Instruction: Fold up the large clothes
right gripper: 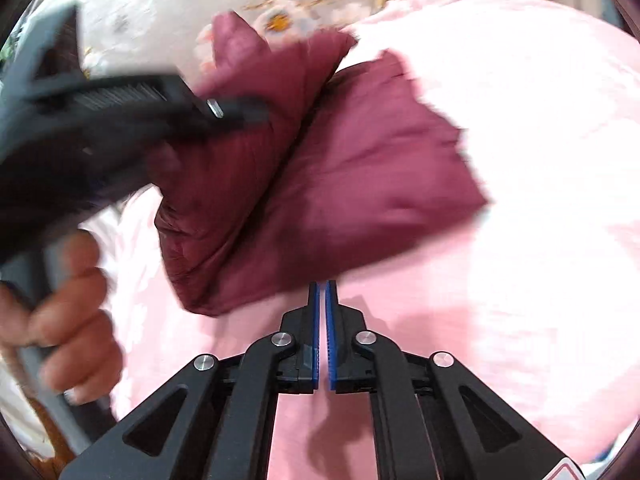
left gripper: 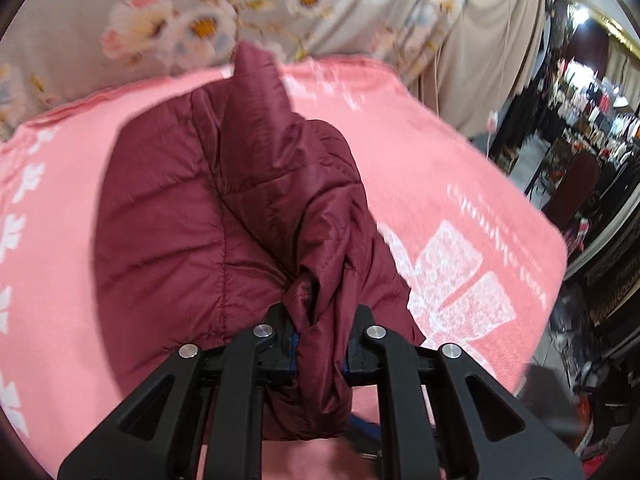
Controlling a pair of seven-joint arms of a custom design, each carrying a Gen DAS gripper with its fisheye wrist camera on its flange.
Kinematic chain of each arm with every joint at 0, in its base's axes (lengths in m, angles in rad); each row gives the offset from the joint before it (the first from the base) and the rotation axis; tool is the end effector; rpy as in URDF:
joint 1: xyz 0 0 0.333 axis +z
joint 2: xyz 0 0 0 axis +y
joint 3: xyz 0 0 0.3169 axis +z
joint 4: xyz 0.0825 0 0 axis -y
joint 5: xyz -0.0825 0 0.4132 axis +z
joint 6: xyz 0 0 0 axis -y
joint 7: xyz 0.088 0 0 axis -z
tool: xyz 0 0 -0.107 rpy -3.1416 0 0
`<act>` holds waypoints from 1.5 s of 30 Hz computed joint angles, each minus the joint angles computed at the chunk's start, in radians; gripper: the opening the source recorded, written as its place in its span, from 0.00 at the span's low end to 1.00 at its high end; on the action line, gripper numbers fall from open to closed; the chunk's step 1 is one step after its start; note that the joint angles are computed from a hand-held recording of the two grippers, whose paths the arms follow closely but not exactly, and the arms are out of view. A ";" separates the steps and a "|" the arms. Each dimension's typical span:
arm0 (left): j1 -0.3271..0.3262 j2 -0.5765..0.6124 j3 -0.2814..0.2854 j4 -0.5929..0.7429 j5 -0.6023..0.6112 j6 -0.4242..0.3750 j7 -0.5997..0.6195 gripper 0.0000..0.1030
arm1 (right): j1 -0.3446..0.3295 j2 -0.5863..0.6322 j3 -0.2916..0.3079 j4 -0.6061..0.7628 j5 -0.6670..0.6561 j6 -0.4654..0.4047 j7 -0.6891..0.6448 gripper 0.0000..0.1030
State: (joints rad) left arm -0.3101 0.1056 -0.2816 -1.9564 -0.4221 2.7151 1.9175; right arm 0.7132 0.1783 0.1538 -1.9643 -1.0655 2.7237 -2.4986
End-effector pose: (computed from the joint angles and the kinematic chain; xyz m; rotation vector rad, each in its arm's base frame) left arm 0.5519 -0.3467 0.4852 -1.3157 2.4935 -1.0343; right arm 0.3998 0.5150 0.4210 -1.1906 1.9758 -0.1515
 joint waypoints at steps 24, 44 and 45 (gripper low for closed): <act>0.066 0.009 -0.060 0.112 -0.284 -0.038 0.248 0.56 | -0.001 -0.119 0.089 -0.016 -0.113 -0.327 -0.029 0.56; -0.137 0.545 0.100 0.821 0.420 -0.318 -0.197 0.48 | -0.035 0.000 -0.031 0.098 -0.078 -0.085 -0.129 0.06; -0.148 0.576 0.107 0.863 0.437 -0.344 -0.206 0.47 | -0.028 -0.033 -0.041 0.057 -0.159 -0.065 -0.014 0.06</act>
